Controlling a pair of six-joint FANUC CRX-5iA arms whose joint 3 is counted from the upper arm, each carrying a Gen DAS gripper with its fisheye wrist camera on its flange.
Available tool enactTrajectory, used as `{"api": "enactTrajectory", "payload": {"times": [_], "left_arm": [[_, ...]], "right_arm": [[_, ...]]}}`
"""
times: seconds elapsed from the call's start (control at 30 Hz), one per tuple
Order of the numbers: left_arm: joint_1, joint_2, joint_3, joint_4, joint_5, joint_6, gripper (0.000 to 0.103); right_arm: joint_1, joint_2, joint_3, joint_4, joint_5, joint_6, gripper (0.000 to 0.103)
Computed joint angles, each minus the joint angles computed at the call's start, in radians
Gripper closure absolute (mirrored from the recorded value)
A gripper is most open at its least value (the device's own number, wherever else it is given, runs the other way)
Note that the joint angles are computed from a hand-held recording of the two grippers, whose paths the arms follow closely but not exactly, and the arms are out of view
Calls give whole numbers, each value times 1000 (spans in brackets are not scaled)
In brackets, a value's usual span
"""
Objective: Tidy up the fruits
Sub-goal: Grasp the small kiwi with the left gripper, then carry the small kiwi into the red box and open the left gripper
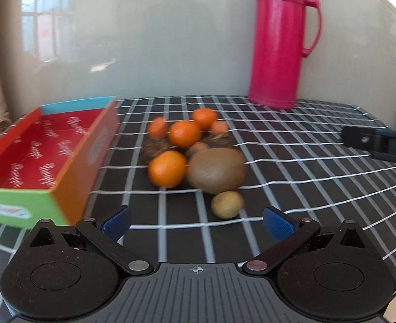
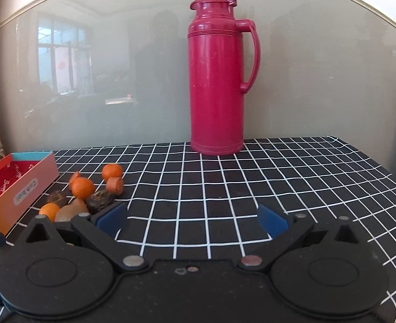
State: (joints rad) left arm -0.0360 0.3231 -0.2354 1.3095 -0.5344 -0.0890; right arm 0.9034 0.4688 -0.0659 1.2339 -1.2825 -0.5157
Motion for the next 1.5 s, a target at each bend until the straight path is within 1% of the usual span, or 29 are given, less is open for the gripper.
{"api": "enactTrajectory", "payload": {"times": [0.07, 0.1, 0.13, 0.17, 0.2, 0.23, 0.27, 0.37, 0.4, 0.43, 0.5, 0.57, 0.6, 0.7, 0.8, 0.9, 0.93, 1.1, 1.17, 1.27, 1.33, 1.37, 1.5], "left_arm": [[-23, 5, 1, 7, 28, -23, 1], [-27, 11, 10, -13, 29, -13, 3], [-31, 15, 16, -26, 32, -2, 10], [-33, 21, 26, -54, 37, 28, 27], [-31, 30, 42, -93, 31, 71, 36], [-29, 40, 59, -125, 21, 113, 39], [-29, 48, 69, -140, 16, 142, 46], [-57, 46, 54, -92, 73, 100, 57], [-59, 47, 52, -80, 74, 92, 67], [-56, 48, 55, -82, 57, 96, 71], [-64, 43, 45, -64, 71, 75, 76], [-53, 47, 54, -80, 33, 95, 76], [-51, 47, 56, -81, 26, 94, 76], [-42, 30, 35, -28, -1, 37, 76], [-38, 11, 6, 56, -5, -48, 76], [-51, -8, -25, 209, 35, -196, 76], [-52, -11, -28, 250, 44, -230, 76], [-25, 3, 0, 338, 57, -274, 76], [-27, 5, 2, 423, 71, -328, 76], [-25, 19, 22, 499, 94, -363, 75], [-33, 33, 42, 577, 128, -421, 75], [-33, 44, 57, 596, 144, -430, 75], [3, 93, 123, 529, 177, -328, 75]], "right_arm": [[-7, -3, -4, -12, 0, -3, 0], [-11, -3, -5, -20, -1, -3, 0], [-14, -3, -5, -26, -5, -3, 0], [-18, -6, -10, -29, -6, -7, 0], [-23, -8, -14, -34, -6, -13, 0], [-27, -12, -20, -36, -4, -23, 0], [-31, -16, -27, -38, -1, -33, 0], [-37, -24, -42, -45, 3, -58, 0], [-37, -27, -48, -48, 10, -63, 0], [-38, -29, -51, -52, 14, -57, 0], [-37, -26, -50, -58, 8, -42, 0], [-39, -29, -55, -59, 12, -37, 0], [-39, -29, -55, -61, 12, -30, 0], [-38, -29, -54, -67, 10, -26, 0], [-37, -25, -49, -66, 11, -23, 0], [-35, -11, -28, -67, 16, 1, 0], [-35, -5, -19, -67, 17, 12, 0], [-31, 27, 26, -66, 21, 46, 0], [-31, 42, 49, -65, 24, 56, 0], [-33, 70, 89, -63, 36, 79, 0], [-37, 89, 117, -63, 51, 105, 0], [-39, 97, 129, -61, 60, 116, 0], [-46, 130, 173, -48, 86, 153, 0]]}}
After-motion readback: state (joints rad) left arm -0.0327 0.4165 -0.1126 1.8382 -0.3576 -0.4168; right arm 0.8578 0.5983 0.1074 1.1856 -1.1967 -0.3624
